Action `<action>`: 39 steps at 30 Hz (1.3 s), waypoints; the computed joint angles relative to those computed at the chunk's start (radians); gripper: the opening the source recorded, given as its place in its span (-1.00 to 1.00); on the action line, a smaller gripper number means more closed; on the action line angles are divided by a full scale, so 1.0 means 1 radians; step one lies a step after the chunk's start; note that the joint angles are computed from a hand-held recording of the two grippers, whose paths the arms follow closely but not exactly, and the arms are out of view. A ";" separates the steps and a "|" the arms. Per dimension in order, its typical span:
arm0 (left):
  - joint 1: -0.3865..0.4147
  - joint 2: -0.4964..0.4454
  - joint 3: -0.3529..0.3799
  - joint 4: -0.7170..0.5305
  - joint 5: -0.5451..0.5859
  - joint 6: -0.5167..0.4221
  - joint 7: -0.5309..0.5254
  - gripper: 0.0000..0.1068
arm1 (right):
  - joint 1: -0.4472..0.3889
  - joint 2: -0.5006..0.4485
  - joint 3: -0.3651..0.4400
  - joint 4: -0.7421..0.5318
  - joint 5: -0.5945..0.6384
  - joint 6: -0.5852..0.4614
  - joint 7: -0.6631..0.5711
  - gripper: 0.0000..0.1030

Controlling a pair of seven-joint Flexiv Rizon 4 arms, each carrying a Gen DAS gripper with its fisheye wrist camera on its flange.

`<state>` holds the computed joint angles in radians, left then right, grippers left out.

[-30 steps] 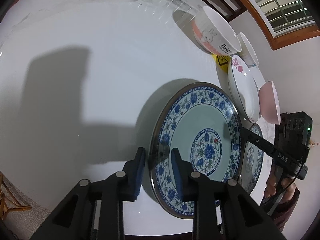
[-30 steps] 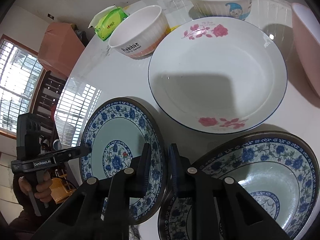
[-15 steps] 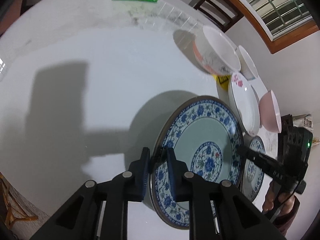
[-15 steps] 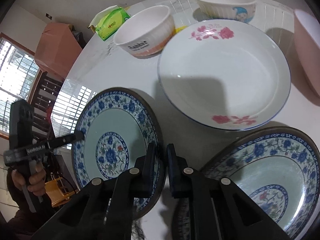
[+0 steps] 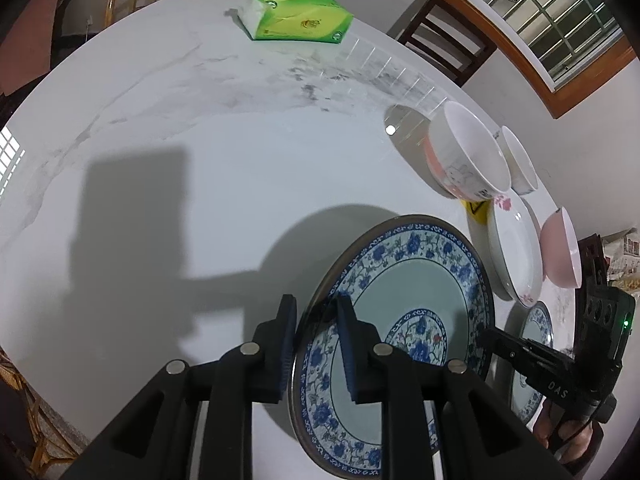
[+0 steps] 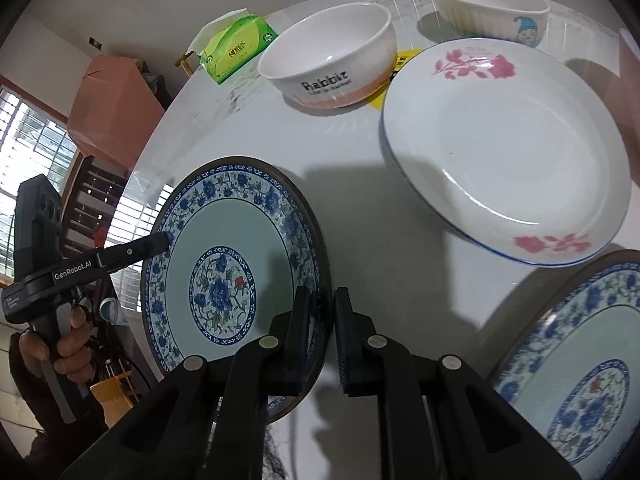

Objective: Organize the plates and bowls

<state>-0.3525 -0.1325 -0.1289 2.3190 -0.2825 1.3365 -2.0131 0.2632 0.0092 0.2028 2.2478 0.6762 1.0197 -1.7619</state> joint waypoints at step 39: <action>-0.045 0.046 0.016 -0.092 0.450 0.110 -0.378 -0.02 | -0.027 0.258 -0.101 0.145 -0.003 -0.034 -0.103 -0.29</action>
